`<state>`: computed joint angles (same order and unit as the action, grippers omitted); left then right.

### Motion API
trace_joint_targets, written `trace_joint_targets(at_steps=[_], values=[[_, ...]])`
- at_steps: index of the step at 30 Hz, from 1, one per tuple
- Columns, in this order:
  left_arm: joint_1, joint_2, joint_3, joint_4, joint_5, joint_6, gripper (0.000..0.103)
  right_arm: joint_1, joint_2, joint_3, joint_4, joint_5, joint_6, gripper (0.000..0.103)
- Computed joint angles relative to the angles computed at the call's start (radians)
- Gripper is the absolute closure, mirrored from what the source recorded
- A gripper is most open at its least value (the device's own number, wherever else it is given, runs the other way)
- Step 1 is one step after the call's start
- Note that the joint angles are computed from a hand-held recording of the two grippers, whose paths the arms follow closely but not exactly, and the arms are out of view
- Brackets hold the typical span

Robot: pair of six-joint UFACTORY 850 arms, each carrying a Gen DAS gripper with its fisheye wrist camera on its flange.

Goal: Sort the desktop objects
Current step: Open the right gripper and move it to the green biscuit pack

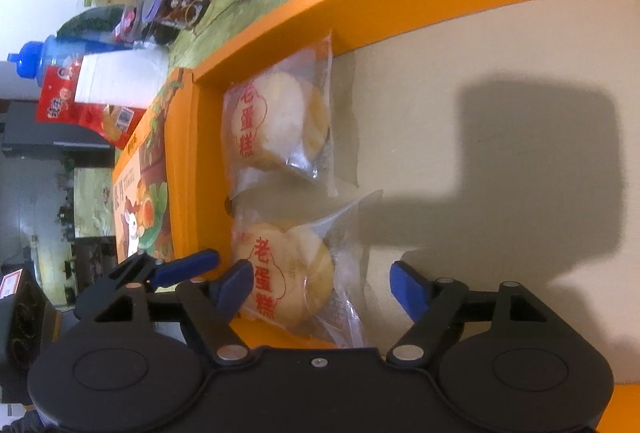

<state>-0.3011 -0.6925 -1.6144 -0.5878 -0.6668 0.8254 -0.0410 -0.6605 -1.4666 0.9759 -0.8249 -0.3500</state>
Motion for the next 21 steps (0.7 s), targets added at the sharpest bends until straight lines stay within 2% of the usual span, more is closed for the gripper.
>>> trace_joint_targets(at_steps=[7, 11, 12, 14, 17, 21], values=[[0.023, 0.035, -0.027, -0.075, 0.009, 0.051, 0.007, -0.010, 0.104, 0.033, -0.030, 0.052, 0.055, 0.029], [0.050, 0.063, -0.049, -0.176, 0.010, 0.125, 0.006, -0.012, 0.170, 0.010, -0.060, 0.076, 0.089, 0.029], [0.059, 0.069, -0.054, -0.217, 0.011, 0.157, 0.006, -0.012, 0.185, -0.003, -0.068, 0.084, 0.094, 0.025], [0.075, 0.071, -0.086, -0.279, 0.009, 0.197, 0.006, -0.016, 0.215, -0.037, -0.079, 0.101, 0.104, 0.019], [0.092, 0.055, -0.160, -0.331, -0.004, 0.207, 0.005, -0.017, 0.229, -0.125, -0.113, 0.120, 0.114, 0.019], [0.100, 0.000, -0.311, -0.325, -0.033, 0.137, 0.005, -0.026, 0.180, -0.312, -0.135, 0.099, 0.123, 0.018]])
